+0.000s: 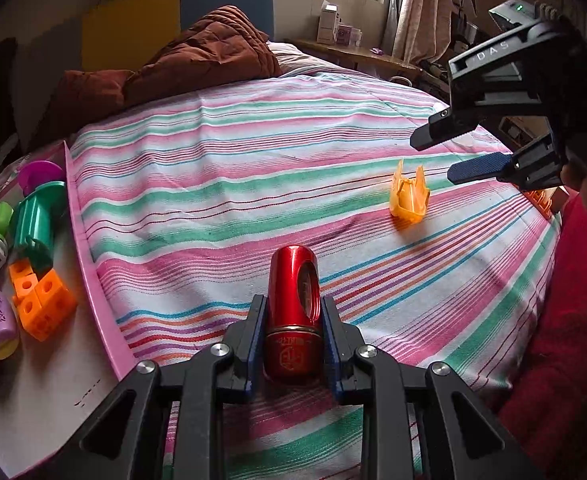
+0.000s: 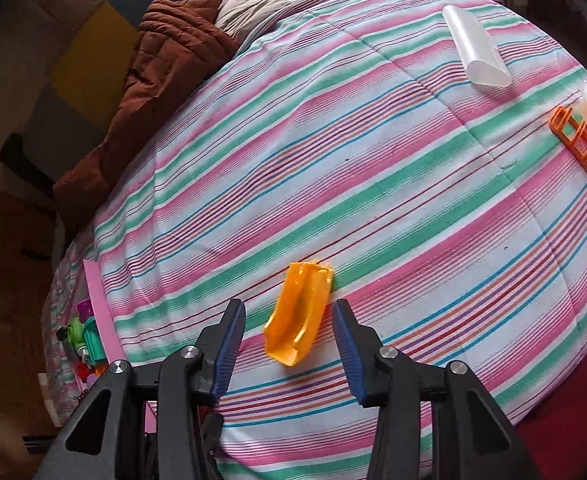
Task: Organize rigid objects
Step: 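Grasp the yellow slide piece with the right tool while the left tool holds the red cylinder, then lift the yellow piece with the right tool while the left tool carries the red cylinder toward the tray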
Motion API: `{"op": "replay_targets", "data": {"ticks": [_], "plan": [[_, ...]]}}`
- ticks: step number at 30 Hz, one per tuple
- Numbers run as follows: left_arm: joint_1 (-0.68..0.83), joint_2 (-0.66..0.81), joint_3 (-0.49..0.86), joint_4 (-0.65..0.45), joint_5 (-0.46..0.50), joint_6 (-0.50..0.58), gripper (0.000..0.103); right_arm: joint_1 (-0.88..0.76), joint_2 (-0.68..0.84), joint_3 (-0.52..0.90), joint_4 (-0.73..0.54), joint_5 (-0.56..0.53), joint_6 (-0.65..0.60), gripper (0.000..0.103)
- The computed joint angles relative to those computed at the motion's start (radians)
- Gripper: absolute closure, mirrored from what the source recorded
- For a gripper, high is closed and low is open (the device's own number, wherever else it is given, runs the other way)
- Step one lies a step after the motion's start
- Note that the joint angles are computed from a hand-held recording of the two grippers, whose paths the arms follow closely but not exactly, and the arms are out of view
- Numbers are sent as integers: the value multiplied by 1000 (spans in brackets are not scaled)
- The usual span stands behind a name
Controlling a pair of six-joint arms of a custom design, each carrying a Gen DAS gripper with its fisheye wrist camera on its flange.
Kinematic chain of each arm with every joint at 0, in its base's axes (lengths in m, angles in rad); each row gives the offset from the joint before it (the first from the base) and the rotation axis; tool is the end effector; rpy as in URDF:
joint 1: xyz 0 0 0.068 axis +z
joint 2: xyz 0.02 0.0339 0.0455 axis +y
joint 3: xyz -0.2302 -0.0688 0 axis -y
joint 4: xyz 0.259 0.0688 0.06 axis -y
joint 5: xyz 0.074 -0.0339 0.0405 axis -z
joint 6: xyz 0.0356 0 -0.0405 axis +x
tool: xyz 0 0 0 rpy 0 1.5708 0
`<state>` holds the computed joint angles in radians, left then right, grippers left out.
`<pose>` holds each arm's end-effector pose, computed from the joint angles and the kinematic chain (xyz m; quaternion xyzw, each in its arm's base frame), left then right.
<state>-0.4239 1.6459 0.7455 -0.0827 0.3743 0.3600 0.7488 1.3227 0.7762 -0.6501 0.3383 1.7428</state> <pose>0.2723 -0.1372 0.0882 0.4090 0.8485 -0.1871 0.2787 0.1950 0.1651 0.1532 0.4893 0.8364 0.1209 0.2153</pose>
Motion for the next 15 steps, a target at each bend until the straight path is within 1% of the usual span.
{"op": "replay_targets", "data": {"ticks": [2, 4, 8, 9, 10, 13, 15], "plan": [[1, -2, -3, 2, 1, 1, 76, 2, 5, -8, -6, 5, 11, 53], [4, 0, -1, -1, 3, -1, 76, -7, 28, -4, 11, -1, -14, 48], [0, 4, 2, 3, -2, -4, 76, -53, 149, 52, 55, -65, -127, 49], [0, 4, 2, 4, -3, -4, 76, -64, 194, 81, 52, -84, -179, 55], [-1, 6, 3, 4, -4, -4, 76, -70, 247, 122, 32, -97, -229, 75], [-4, 8, 5, 4, -5, -5, 76, -46, 360, 227, -49, -39, -306, 77], [-6, 6, 2, 9, -10, -7, 76, -46, 403, 270, -80, -32, -359, 77]]}}
